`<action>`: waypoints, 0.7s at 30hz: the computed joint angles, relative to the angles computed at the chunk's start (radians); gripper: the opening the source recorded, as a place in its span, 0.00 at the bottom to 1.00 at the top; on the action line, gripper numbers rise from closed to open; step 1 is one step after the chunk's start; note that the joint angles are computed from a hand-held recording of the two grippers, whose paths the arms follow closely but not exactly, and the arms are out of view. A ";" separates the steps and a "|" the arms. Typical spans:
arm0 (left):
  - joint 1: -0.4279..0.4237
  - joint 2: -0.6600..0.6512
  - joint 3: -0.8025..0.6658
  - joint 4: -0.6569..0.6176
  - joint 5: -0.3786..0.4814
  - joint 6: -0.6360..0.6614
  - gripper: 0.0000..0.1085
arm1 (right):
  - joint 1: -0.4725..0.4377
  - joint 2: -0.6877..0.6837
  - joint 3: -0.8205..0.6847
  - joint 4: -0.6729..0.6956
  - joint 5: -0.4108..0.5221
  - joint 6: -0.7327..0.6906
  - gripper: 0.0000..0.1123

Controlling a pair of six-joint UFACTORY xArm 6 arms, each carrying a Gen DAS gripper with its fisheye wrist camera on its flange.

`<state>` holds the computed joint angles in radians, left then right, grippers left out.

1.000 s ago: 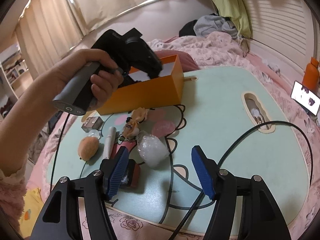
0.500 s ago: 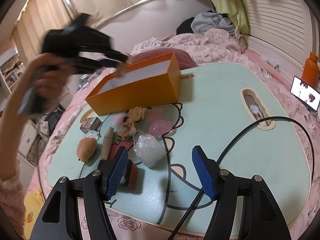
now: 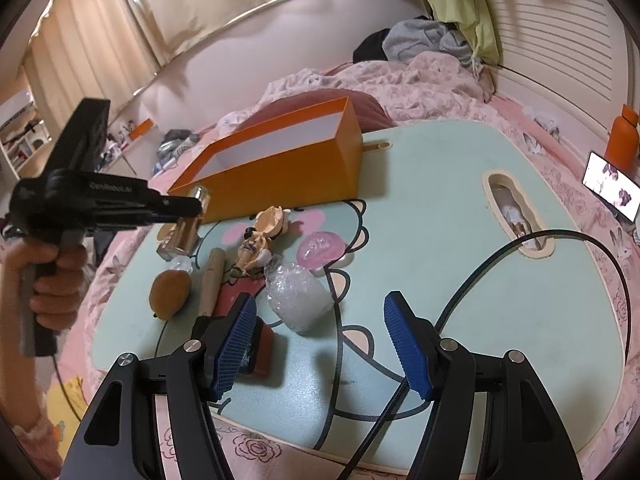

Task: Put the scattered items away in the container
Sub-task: 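Carry the gold tube out and stand it on the table, left tool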

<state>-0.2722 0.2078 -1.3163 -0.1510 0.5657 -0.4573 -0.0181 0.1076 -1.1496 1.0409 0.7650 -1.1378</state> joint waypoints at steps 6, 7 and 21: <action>-0.009 -0.072 0.083 0.234 -0.059 -0.176 0.41 | 0.000 0.000 0.000 0.003 0.000 0.002 0.59; -0.012 -0.101 0.117 0.294 -0.074 -0.233 0.46 | 0.002 0.000 0.000 0.005 -0.003 -0.001 0.59; -0.167 -0.244 0.292 0.839 0.293 -0.815 0.55 | 0.149 0.015 -0.184 -0.132 -0.108 0.073 0.59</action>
<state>-0.4396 -0.0362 -1.0243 0.6876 0.8582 -1.2724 0.1311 0.1229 -1.3340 0.9086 0.6566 -1.0645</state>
